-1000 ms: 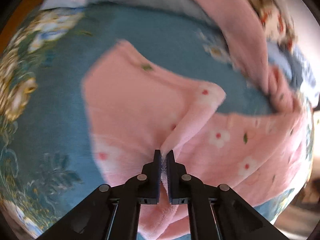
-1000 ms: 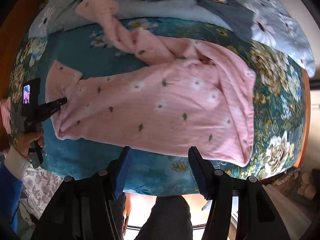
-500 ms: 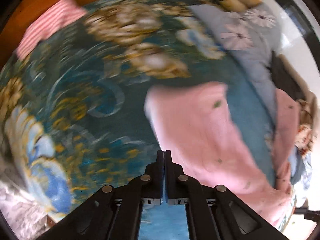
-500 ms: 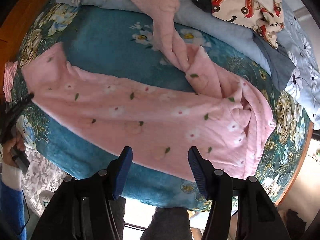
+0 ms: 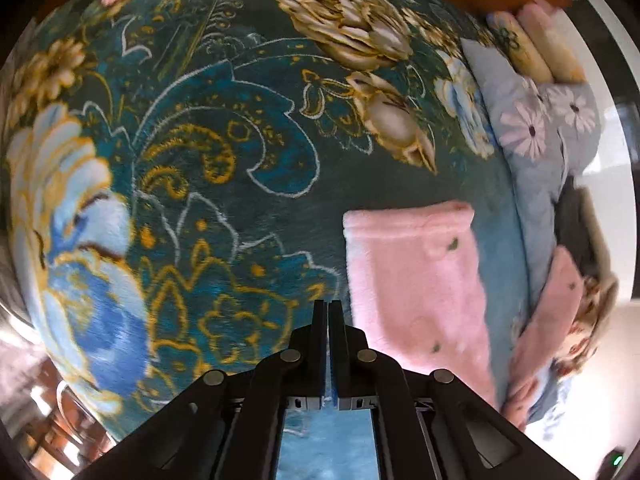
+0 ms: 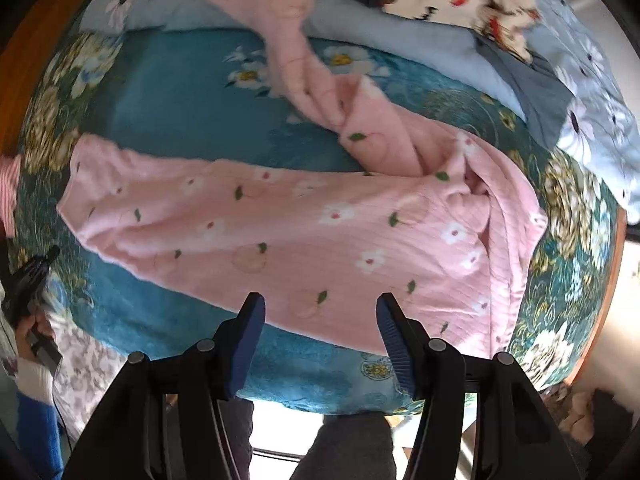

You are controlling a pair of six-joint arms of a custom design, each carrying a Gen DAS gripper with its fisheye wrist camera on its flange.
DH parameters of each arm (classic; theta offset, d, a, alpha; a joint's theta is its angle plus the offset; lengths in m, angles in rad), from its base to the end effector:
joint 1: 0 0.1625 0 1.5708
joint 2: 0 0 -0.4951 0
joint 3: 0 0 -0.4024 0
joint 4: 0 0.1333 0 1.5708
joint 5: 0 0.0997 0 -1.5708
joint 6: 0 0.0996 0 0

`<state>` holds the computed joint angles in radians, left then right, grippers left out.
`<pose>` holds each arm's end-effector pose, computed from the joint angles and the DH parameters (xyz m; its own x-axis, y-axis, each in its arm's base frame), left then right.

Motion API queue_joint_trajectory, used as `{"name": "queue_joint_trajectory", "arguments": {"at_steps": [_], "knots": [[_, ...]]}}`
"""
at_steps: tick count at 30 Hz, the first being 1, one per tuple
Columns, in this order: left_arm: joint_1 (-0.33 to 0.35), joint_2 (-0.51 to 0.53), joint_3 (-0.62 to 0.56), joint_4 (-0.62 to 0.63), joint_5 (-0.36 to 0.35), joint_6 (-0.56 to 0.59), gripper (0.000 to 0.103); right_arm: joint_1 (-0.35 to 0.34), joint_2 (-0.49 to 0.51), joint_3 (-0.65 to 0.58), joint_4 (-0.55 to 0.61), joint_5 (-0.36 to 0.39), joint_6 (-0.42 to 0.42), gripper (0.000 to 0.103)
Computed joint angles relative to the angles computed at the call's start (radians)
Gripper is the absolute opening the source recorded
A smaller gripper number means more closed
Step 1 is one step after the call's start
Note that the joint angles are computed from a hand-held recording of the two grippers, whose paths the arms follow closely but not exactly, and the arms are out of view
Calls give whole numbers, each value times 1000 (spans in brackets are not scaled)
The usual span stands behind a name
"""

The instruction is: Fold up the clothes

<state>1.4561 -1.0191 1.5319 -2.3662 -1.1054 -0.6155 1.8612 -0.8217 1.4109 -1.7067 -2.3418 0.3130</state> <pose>0.0932 -0.7463 0.3290 -0.8000 -0.5688 -0.1909 -0.4311 0.7662 -0.4765 0.2703 -0.6812 0.1936 -0.6499 -0.2083 0.7309 -0.0602 0.9728 0.2238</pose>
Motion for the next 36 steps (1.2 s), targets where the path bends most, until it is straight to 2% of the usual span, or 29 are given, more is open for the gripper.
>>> {"name": "queue_joint_trajectory", "arguments": {"at_steps": [2,3,4,8,11,12,13,15,19,21,23,25,27,32,34,36], "knots": [[2,15,-23,26,1,-39,22,-3,-20,14,-28,2,11,59],[8,23,-34,32,-20,-54,33,-4,-31,22,-43,2,14,59],[13,28,-41,27,-44,-64,37,-6,-46,33,-61,2,15,59],[21,68,-90,46,-84,-81,40,-21,-113,82,-110,-6,38,59],[18,110,-150,127,-45,-98,36,-40,-175,125,-135,-21,84,59],[16,121,-165,147,-30,-105,26,-46,-193,137,-139,-25,97,59],[14,128,-174,151,-23,-103,12,-52,-213,151,-141,-31,112,59],[6,133,-182,145,-14,-91,5,-63,-250,175,-138,-43,138,59],[-29,111,-165,105,70,-59,3,-89,-311,213,-133,-57,167,59],[-36,84,-145,91,119,-88,3,-105,-331,224,-132,-57,179,59],[-35,73,-144,150,165,-133,3,-119,-347,233,-147,-51,180,59],[-30,77,-161,237,188,-178,3,-132,-360,242,-173,-45,158,59],[-27,60,-143,251,160,-207,3,-149,-363,242,-183,-39,134,59],[-55,50,-144,278,142,-257,13,-212,-356,219,-210,-11,84,59],[-75,55,-167,339,158,-305,40,-244,-347,195,-235,6,44,59],[-101,46,-159,357,189,-328,48,-269,-332,162,-248,14,10,59]]}}
